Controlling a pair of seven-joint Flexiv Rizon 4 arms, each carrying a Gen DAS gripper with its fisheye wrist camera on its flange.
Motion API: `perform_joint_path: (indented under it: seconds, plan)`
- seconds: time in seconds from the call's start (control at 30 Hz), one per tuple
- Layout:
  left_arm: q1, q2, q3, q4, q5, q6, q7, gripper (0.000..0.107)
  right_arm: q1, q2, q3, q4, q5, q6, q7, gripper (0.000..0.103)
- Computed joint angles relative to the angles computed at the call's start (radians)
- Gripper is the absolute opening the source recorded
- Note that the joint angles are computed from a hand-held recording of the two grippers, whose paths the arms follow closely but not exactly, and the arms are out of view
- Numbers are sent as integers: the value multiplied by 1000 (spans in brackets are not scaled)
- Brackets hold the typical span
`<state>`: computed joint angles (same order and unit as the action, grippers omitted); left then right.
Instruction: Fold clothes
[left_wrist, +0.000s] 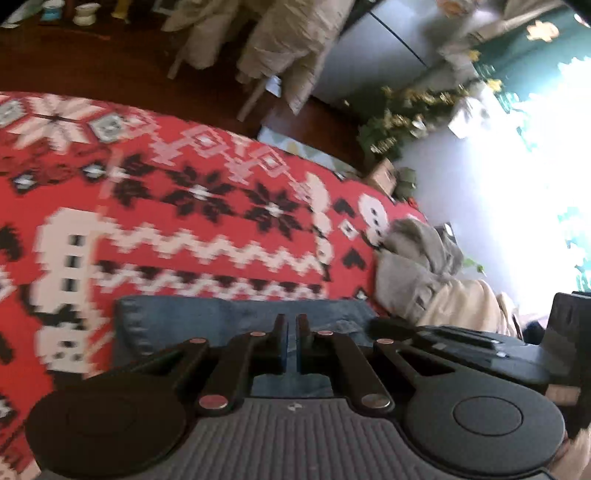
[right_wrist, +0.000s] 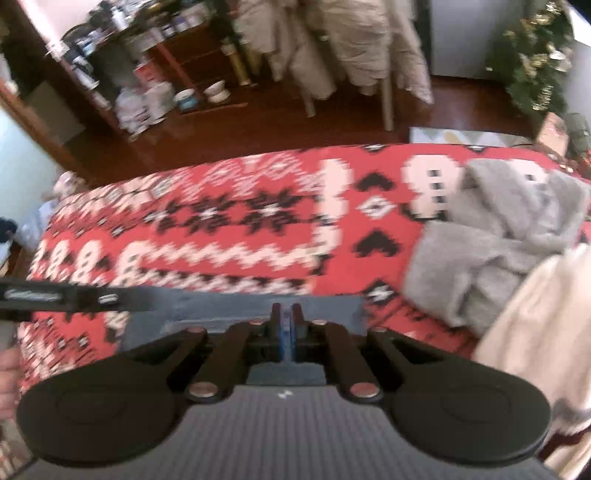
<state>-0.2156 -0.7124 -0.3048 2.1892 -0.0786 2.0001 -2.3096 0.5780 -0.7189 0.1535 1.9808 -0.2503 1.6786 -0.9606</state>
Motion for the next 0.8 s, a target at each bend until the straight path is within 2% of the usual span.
perform_joint_path:
  seconds: [0.03,0.13,0.2,0.27,0.3,0.33,0.37,0.47,0.57,0.6,0.67,0.73,0.8]
  plan:
    - [-4,-9,2,-12,1,-13,9,2,9,-3,4,-6,-2,-5,2,3]
    - [-61,-12,56,-18,-30,-58,43,3,104,-19,-84,-18,-4,-39,32,3]
    - [-70,-20,62,-7,-47,-53,59,3,88,-39,-72,-22,3,-38,43,0]
    - [7,-48,-4,41,-2,36,8,3,44,-44,-38,-3,14,-19,42,0]
    - [20,-51,-14,59,8,55,-8,3,54,-37,-55,15,21,-16,50,0]
    - [8,-39,-2,71,2,48,-12,3,91,-23,-104,39,24,-20,71,0]
    - [-5,-26,10,84,-5,40,-16,3,101,-15,-120,56,36,-19,79,0]
    - [-6,0,19,106,-4,33,-29,3,94,-3,-130,70,49,-43,111,0]
    - [-62,55,76,110,-43,-11,-11,2,117,6,-170,74,36,-33,126,3]
    - [-72,63,87,110,-50,-7,-8,6,118,9,-175,74,35,-15,126,3]
    - [-43,48,70,106,-32,50,-25,6,121,12,-183,66,24,1,112,3]
    - [-51,38,83,90,-44,33,-19,6,131,5,-194,46,10,6,94,4]
    - [-72,32,104,80,-64,3,-2,6,84,-20,-139,2,1,-23,83,4]
